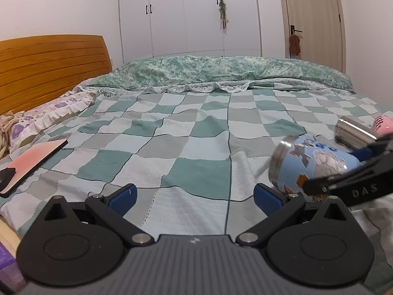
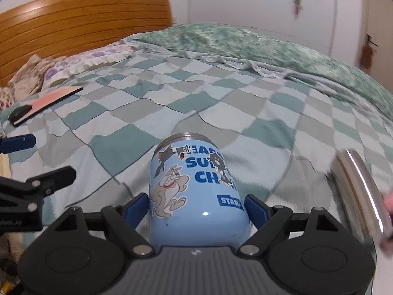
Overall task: Flip cup upright
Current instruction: 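Lift the light-blue cup with the right gripper and rotate it upright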
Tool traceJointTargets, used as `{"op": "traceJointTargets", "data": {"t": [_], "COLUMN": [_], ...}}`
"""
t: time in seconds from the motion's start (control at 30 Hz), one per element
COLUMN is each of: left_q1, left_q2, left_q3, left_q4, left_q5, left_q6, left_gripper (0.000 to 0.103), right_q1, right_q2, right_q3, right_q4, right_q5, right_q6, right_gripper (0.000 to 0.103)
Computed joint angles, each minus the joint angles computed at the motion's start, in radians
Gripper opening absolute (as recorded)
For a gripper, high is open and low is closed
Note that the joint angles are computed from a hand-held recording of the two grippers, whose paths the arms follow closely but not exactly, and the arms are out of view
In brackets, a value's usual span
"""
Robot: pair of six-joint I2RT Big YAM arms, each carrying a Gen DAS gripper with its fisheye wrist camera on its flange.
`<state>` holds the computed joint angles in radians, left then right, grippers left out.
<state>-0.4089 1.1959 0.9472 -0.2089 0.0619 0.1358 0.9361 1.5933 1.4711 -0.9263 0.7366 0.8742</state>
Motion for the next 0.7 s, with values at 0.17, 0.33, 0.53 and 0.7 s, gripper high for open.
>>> {"op": "traceJointTargets", "data": {"t": [0.17,0.33,0.53,0.7], "left_q1": [-0.004,-0.021,-0.039,-0.035], "left_q2": [-0.052,-0.107,-0.184,-0.249], "left_q3": [-0.024,-0.05,-0.087,-0.116], "left_q4": [-0.026,-0.069,-0.14,-0.183], "left_q5": [0.014,0.007,-0.019,-0.038], "left_q6": [-0.013,-0.036,-0.058,-0.055], "left_gripper": [0.103,0.103,0.103,0.103], "right_q1": [0.082,0.166,0.21,0.213], "right_q2": [-0.003,0.029,0.108,0.11], "right_q3": [0.019,0.068,0.157,0.165], "right_q4": [-0.143,-0.335,-0.53,-0.542], "right_q5": [0.053,0.107,0.137,0.129], "right_q6": [0.229,0.512,0.756,0.788], "right_gripper": [0.085,0.084,0.084,0.085]}}
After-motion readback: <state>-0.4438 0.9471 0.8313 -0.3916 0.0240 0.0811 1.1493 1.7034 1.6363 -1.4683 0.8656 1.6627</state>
